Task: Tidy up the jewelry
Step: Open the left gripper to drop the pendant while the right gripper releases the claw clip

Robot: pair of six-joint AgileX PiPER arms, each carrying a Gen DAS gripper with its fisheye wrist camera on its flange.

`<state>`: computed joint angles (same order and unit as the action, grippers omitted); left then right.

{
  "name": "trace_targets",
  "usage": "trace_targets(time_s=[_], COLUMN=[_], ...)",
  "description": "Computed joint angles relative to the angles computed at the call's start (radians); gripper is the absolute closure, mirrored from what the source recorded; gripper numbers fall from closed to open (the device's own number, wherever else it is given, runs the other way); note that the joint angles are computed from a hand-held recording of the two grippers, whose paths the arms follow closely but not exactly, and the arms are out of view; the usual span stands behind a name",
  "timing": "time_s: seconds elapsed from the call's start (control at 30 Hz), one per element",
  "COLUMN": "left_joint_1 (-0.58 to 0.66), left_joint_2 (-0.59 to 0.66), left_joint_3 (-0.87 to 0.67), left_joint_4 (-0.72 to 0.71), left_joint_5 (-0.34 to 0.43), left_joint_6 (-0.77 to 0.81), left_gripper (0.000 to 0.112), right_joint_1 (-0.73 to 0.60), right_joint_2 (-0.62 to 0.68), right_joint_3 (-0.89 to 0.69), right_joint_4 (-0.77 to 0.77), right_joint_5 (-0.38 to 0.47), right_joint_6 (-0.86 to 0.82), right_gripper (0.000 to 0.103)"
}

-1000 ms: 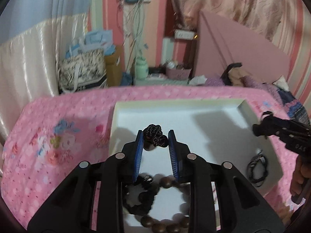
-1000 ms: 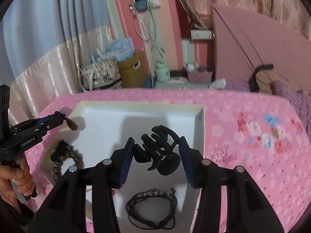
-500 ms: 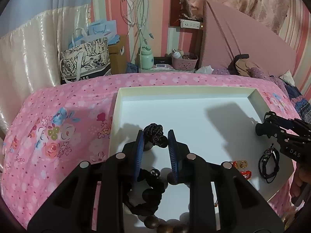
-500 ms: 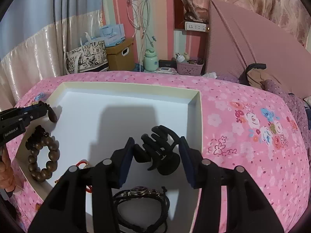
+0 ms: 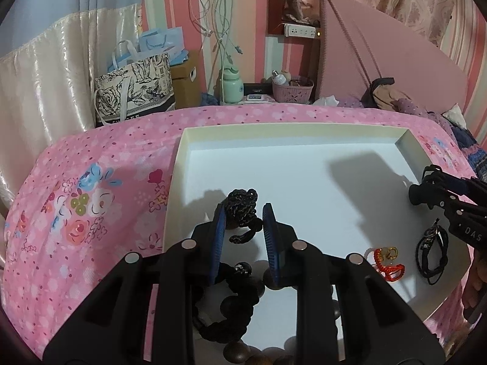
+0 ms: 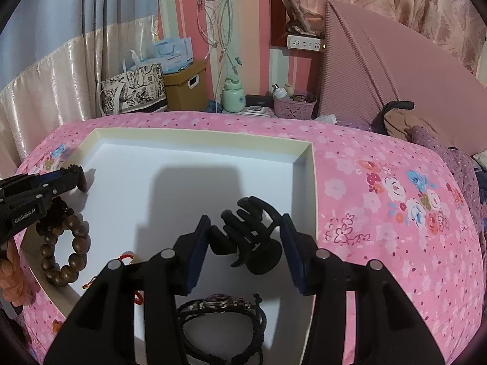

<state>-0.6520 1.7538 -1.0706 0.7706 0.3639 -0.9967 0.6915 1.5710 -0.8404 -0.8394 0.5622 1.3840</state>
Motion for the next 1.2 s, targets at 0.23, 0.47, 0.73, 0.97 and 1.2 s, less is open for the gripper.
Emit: trace_targets(time_s=[0.23,0.47,0.73,0.97,1.2], left_joint_1=[-0.010,-0.010,-0.008,-0.016,-0.028], left_joint_2=[0.037,0.061,0.068,0.064,0.047], left_joint_3=[-0.026,-0.041,-0.045,-0.046,-0.033], left_joint_4=[-0.014,-0.027,-0.047,-0.036,-0.009], left_joint_5=[0.025,0.043,0.046,0.053,0.054], left_joint_6=[0.025,0.044,0.067,0.054,0.020], left_gripper=[0.090,0.090,0.090,0.090,0.086], right_joint_1=[0.001,0.004,-0.003,-0.005,0.002], right_joint_2=[0.013,0.016,0.022,0.021,-0.003], right_joint_3=[-0.007,-0.010,-0.010,0.001,0.011], right_joint_4=[-0.007,-0.010,0.007,-0.009,-0.041], right_joint_5=[0.007,0.019,0.015,0.003,0.014], right_joint_6=[0.010,0.022,0.006,0.034,0.077], right_gripper=[0.056,0.056,0.055,0.050,0.045])
